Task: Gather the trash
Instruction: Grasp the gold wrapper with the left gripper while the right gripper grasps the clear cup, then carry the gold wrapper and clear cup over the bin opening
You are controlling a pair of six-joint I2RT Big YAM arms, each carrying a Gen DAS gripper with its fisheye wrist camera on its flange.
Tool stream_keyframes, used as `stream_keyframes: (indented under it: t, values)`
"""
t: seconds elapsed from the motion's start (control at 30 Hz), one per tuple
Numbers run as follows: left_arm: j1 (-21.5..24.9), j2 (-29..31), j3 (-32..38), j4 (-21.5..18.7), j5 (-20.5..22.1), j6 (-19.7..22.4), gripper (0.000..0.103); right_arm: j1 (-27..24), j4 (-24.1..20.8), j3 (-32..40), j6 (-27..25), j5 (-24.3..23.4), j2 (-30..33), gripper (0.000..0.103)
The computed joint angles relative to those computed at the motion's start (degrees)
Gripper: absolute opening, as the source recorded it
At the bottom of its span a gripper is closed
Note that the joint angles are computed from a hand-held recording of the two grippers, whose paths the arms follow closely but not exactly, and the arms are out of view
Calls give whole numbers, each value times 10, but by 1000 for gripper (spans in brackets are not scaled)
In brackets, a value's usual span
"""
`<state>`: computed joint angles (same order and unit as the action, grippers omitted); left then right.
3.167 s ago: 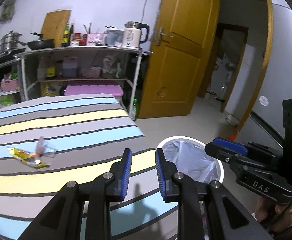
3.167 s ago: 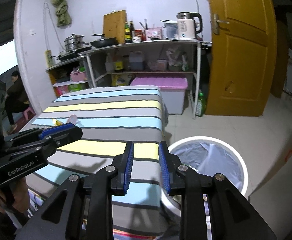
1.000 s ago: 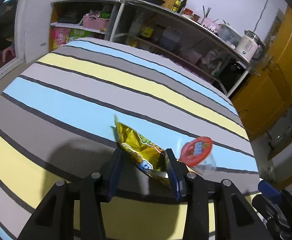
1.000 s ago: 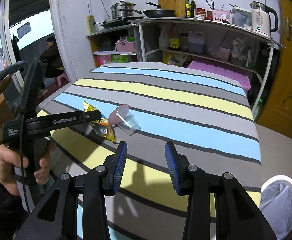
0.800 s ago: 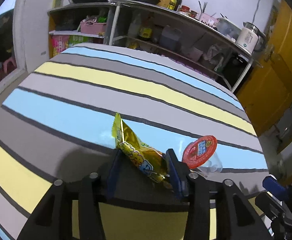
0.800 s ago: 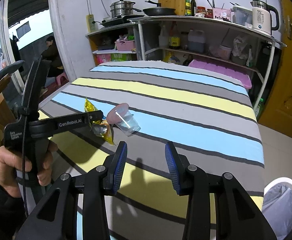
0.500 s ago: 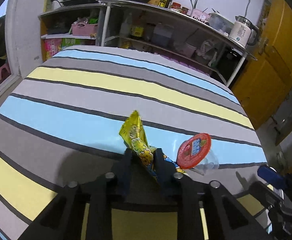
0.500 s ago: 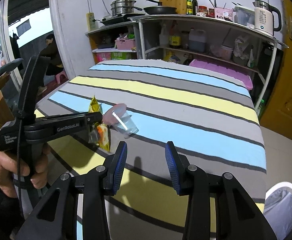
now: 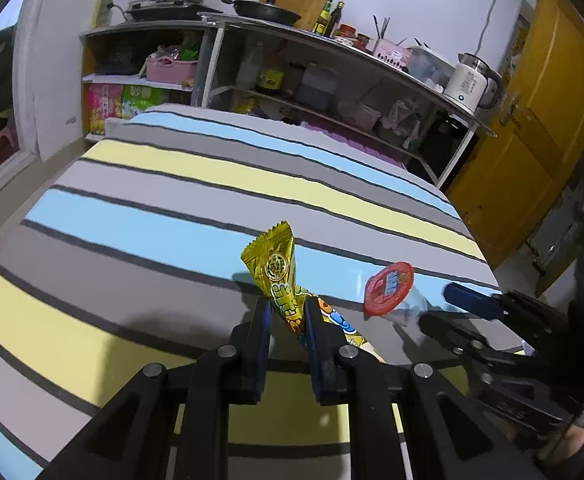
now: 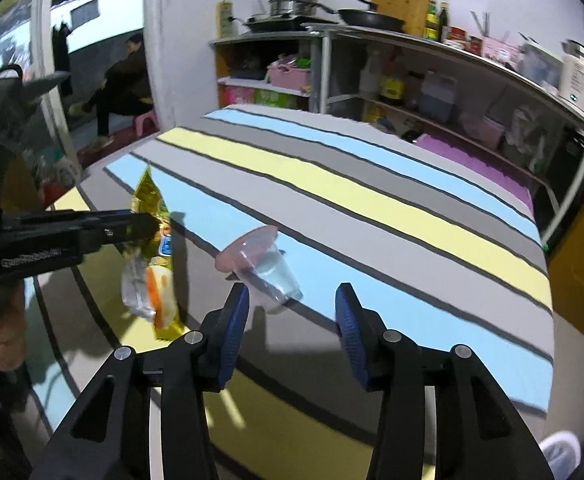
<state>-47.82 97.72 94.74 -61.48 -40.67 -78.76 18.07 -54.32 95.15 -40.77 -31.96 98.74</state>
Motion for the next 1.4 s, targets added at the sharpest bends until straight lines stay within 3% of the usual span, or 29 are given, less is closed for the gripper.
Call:
stream_keyframes:
  t: [0.1,0.4,0.47,0.7,1.03,1.4]
  values:
    - [-2,-10,-17,10,2,-5,17,9,-21,23,-24,9,19,46]
    - [-3,-22,-40,35,5,-8,17,24,-53,58,-28,30,46,46]
    - [-4,-22,-41,35,4,-7,17,22,-61,60,-21,21,46,32]
    - [-16,-22,-36,44,-3,1,17,8,-38,20,24,13,10,28]
    - [-52,20,49,42,-26,63,15,-59,-12,-62,66,-29,-78,28]
    - [-81,104,206,11,-38,151,7,-132,-3,-100,85,-61,-139,28]
